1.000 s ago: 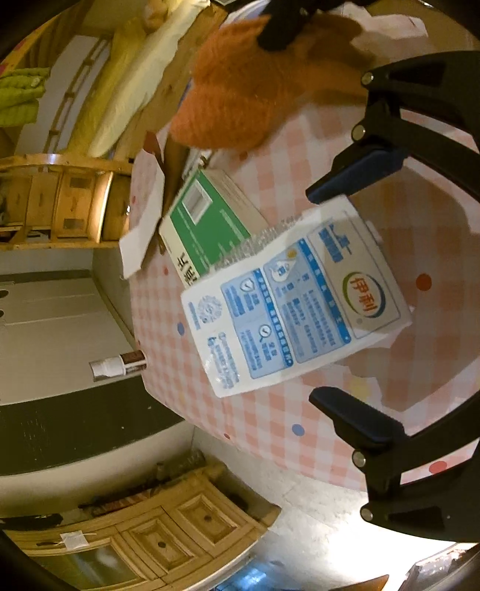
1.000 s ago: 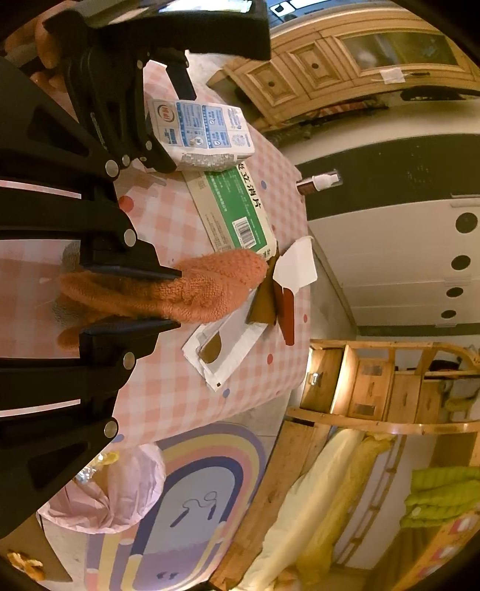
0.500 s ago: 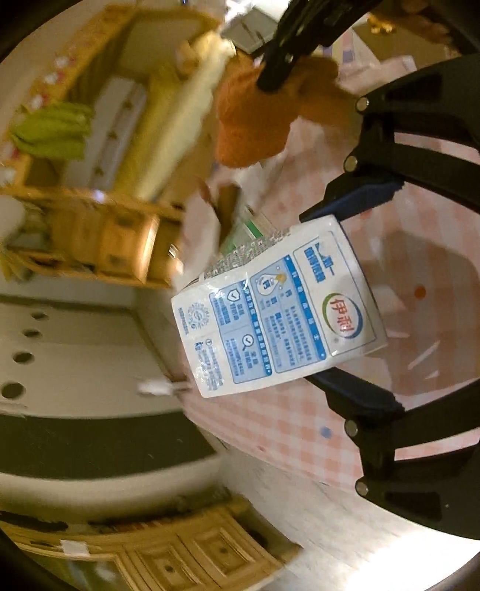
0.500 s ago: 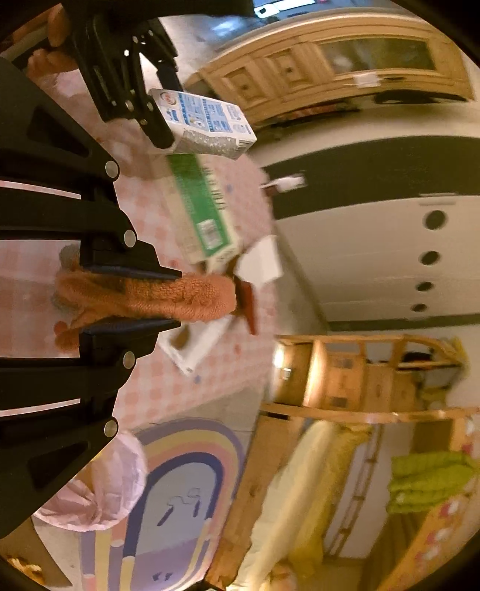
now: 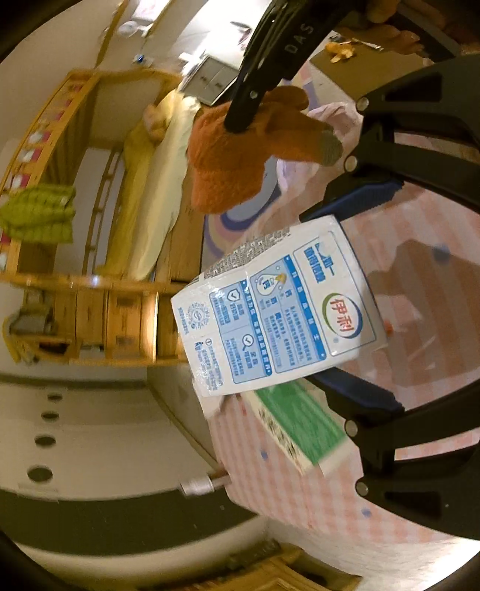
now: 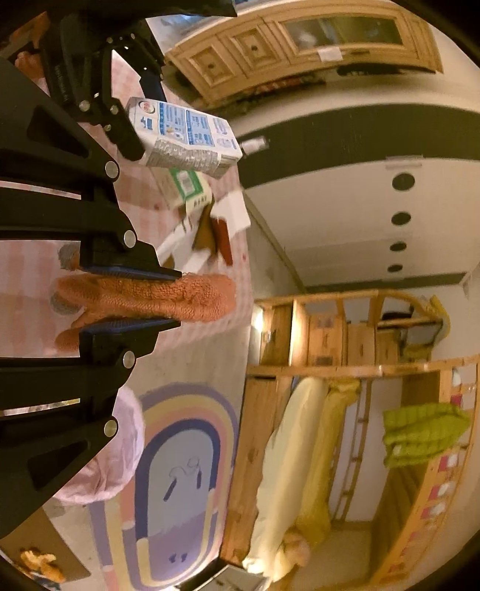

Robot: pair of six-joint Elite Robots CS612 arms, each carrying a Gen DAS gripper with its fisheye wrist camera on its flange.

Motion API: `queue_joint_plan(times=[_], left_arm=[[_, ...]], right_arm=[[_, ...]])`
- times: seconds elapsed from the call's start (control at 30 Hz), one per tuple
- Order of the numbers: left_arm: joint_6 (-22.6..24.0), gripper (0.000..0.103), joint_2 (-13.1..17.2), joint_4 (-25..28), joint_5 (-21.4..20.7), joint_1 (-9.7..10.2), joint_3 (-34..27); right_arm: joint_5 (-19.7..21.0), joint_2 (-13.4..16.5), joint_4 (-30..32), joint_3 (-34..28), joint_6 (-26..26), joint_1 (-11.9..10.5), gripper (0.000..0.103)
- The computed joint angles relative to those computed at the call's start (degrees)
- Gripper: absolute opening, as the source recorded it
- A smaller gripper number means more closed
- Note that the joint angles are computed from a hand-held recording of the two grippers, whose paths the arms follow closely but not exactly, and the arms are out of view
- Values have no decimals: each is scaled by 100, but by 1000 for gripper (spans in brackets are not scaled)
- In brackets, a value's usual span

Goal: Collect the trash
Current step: 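Carry the cloth and milk packet over the trash bin and open both tools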

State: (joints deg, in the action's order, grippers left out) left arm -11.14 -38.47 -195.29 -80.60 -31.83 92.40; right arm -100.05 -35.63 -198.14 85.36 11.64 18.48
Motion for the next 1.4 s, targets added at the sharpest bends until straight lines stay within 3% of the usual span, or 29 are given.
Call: queue_joint_plan(times=[0.17,0.47,0.8,0.93,0.97,1.03,1.17,1.4], left_arm=[[302,74,142,280,-228,-113,-340],[658,74,523,993,-843,-293,-1192],[1178,75,914,1643,-1240,-517,-1930],[1188,77,1050,1914,-1394,-509,-2215],[1198,80,1071,1958,-1380,-510,-2264],[1219,86,1093,2033,-1266,-531,-2314],[1044,87,1045,1990,-1302,-500,-2251],[761,87,836,1452,-1042,-440,-1842]], right_arm=[[-277,-87,-107,240,339,-136,20],[-878,-224,-93,705,1401,-453,20],[-787,-218,80,850,2121,-692,20],[-753,-191,41,866,2343,-760,27],[-733,-182,26,867,2409,-782,42],[-735,-167,-92,904,2607,-814,60],[-879,-174,-168,936,2738,-788,61],[-917,-201,-179,905,2476,-671,61]])
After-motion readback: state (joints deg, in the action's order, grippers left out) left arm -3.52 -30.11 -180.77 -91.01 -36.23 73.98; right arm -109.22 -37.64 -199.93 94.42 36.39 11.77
